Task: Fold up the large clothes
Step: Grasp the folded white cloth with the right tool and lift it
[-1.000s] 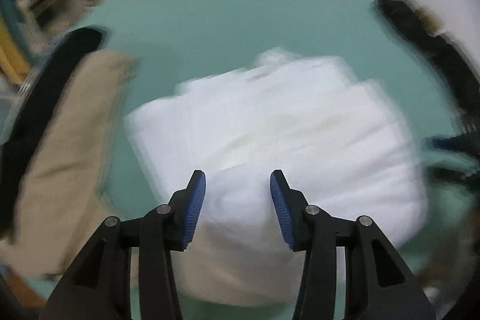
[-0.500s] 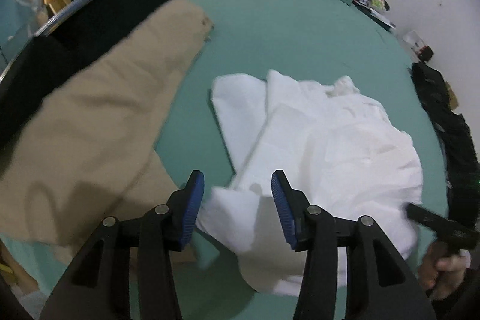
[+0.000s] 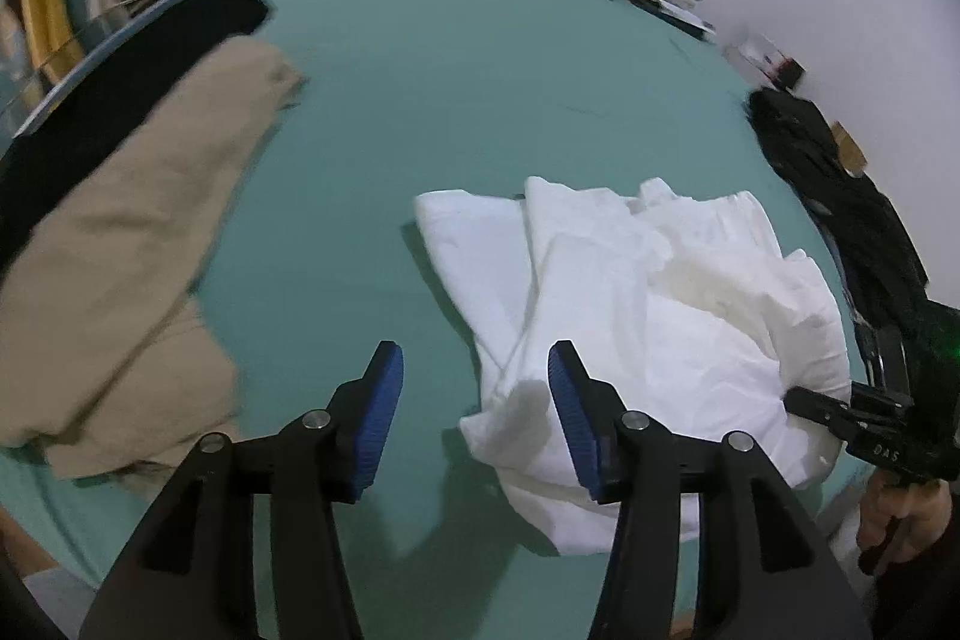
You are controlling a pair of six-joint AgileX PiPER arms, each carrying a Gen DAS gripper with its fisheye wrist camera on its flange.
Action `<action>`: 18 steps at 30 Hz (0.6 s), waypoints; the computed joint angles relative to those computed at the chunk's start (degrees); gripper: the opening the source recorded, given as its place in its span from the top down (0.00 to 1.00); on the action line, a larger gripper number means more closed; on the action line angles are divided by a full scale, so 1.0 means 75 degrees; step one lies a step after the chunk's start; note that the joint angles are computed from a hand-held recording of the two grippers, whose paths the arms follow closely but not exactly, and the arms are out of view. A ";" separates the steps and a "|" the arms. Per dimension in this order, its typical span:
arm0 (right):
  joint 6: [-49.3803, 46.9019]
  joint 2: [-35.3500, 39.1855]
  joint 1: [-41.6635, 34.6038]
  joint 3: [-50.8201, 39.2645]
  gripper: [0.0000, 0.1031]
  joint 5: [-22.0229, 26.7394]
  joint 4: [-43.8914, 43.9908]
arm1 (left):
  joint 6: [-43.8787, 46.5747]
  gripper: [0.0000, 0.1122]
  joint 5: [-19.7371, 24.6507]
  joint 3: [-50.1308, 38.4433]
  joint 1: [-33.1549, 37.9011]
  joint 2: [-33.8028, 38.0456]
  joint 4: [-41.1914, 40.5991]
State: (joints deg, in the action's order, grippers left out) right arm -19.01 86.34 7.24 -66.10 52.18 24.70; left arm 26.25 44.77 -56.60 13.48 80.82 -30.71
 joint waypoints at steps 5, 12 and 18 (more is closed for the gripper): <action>-0.0381 -0.0376 -0.0585 0.0517 0.65 0.0061 -0.0189 | -0.0719 0.50 -0.0323 0.0043 -0.1088 0.0557 0.0464; -0.1202 -0.0360 -0.1309 0.0607 0.46 0.0020 0.0719 | 0.0368 0.48 -0.0063 0.0086 -0.0910 0.1057 -0.1004; -0.1361 -0.0147 -0.1549 0.0562 0.38 -0.0475 0.1067 | 0.1418 0.38 0.0561 0.0101 -0.0527 0.1668 -0.2843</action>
State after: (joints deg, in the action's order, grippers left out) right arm -29.22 85.23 -4.38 -61.89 48.62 32.70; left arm 36.88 48.98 -55.84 9.52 93.33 -52.04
